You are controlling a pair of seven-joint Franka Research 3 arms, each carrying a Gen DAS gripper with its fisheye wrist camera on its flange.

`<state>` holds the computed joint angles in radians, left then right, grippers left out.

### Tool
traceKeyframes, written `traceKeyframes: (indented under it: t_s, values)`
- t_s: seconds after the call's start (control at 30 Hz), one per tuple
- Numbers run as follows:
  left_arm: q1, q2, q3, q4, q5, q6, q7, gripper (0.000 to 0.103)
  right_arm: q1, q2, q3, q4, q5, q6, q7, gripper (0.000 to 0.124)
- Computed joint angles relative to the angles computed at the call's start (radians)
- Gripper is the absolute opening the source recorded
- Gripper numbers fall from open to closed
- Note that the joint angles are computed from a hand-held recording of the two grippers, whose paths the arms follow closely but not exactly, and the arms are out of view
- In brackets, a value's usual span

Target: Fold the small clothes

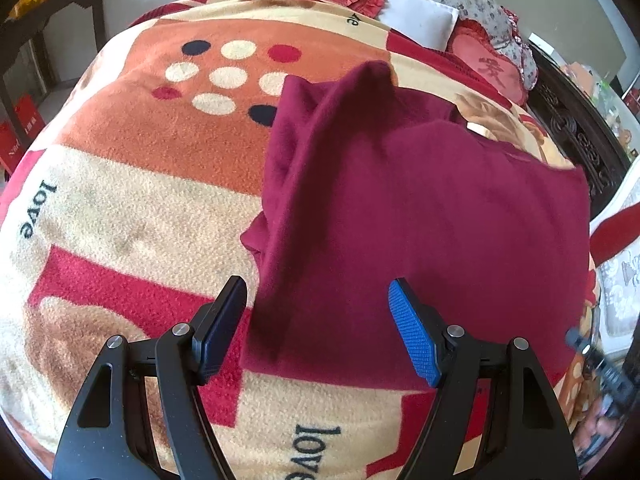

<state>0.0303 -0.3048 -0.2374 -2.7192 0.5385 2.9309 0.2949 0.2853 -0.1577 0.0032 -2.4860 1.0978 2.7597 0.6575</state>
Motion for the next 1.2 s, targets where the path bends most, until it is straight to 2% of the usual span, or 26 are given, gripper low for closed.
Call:
traceKeyframes:
  t_s: [0.07, 0.13, 0.2, 0.27, 0.33, 0.43, 0.47, 0.5, 0.53, 0.57, 0.6, 0.63, 0.7, 0.77, 0.8, 0.93, 1.0, 1.1, 1.2]
  values:
    - [-0.006, 0.002, 0.009, 0.000, -0.011, 0.003, 0.006, 0.074, -0.005, 0.014, 0.007, -0.003, -0.050, 0.002, 0.018, 0.006]
    - [0.008, -0.009, -0.002, -0.009, 0.003, 0.013, -0.008, 0.074, 0.005, -0.012, 0.000, -0.003, -0.010, 0.002, -0.029, 0.006]
    - [0.026, -0.017, -0.016, -0.010, 0.023, 0.008, -0.023, 0.074, 0.015, -0.034, 0.004, 0.012, 0.006, 0.036, -0.059, 0.015]
    - [0.045, -0.019, -0.028, -0.009, 0.045, 0.008, -0.050, 0.074, 0.048, -0.029, 0.019, 0.042, 0.059, 0.150, -0.123, 0.047]
    - [0.042, -0.013, -0.019, -0.012, 0.041, 0.015, -0.059, 0.074, 0.067, 0.018, 0.037, 0.101, 0.034, 0.213, -0.119, 0.050]
    - [0.032, -0.001, -0.008, -0.011, 0.029, 0.016, -0.053, 0.074, 0.082, 0.129, 0.053, 0.217, -0.001, 0.235, -0.098, 0.050]
    - [0.033, 0.001, -0.010, -0.009, 0.033, 0.011, -0.054, 0.074, 0.077, 0.162, 0.063, 0.242, -0.062, 0.240, -0.041, 0.049]
    - [0.033, 0.007, -0.012, -0.005, 0.037, 0.002, -0.052, 0.074, 0.073, 0.216, 0.064, 0.277, -0.184, 0.256, 0.071, 0.049]
    - [0.032, 0.010, -0.011, -0.004, 0.041, 0.002, -0.052, 0.074, 0.086, 0.259, 0.039, 0.296, -0.352, 0.275, 0.234, 0.046]
    - [0.034, 0.015, -0.013, -0.003, 0.048, 0.004, -0.056, 0.074, 0.124, 0.297, -0.021, 0.316, -0.507, 0.277, 0.398, 0.043]
    - [0.039, 0.019, -0.016, -0.001, 0.058, 0.004, -0.064, 0.074, 0.127, 0.343, -0.047, 0.350, -0.592, 0.263, 0.511, 0.043]
    - [0.041, 0.023, -0.018, 0.001, 0.067, 0.005, -0.071, 0.074, 0.112, 0.375, -0.037, 0.381, -0.606, 0.254, 0.554, 0.043]
    - [0.040, 0.032, -0.016, 0.005, 0.079, 0.008, -0.075, 0.074, 0.077, 0.397, -0.003, 0.394, -0.601, 0.269, 0.551, 0.044]
    - [0.045, 0.038, -0.017, 0.008, 0.097, 0.013, -0.086, 0.074, 0.114, 0.376, -0.042, 0.375, -0.711, 0.272, 0.639, 0.044]
    - [0.047, 0.041, -0.015, 0.007, 0.103, 0.019, -0.092, 0.074, 0.105, 0.359, -0.032, 0.364, -0.730, 0.276, 0.652, 0.044]
    - [0.048, 0.045, -0.007, 0.004, 0.112, 0.040, -0.104, 0.074, -0.021, 0.281, 0.140, 0.323, -0.515, 0.240, 0.451, 0.046]
    - [0.048, 0.044, -0.004, 0.001, 0.111, 0.047, -0.105, 0.074, -0.007, 0.278, 0.136, 0.321, -0.526, 0.225, 0.445, 0.047]
    - [0.041, 0.034, 0.003, -0.010, 0.098, 0.056, -0.095, 0.074, 0.070, 0.333, 0.037, 0.362, -0.803, 0.139, 0.701, 0.048]
    - [0.053, 0.008, -0.001, -0.035, 0.097, 0.081, -0.096, 0.074, 0.120, 0.318, -0.007, 0.357, -0.996, 0.152, 0.888, 0.047]
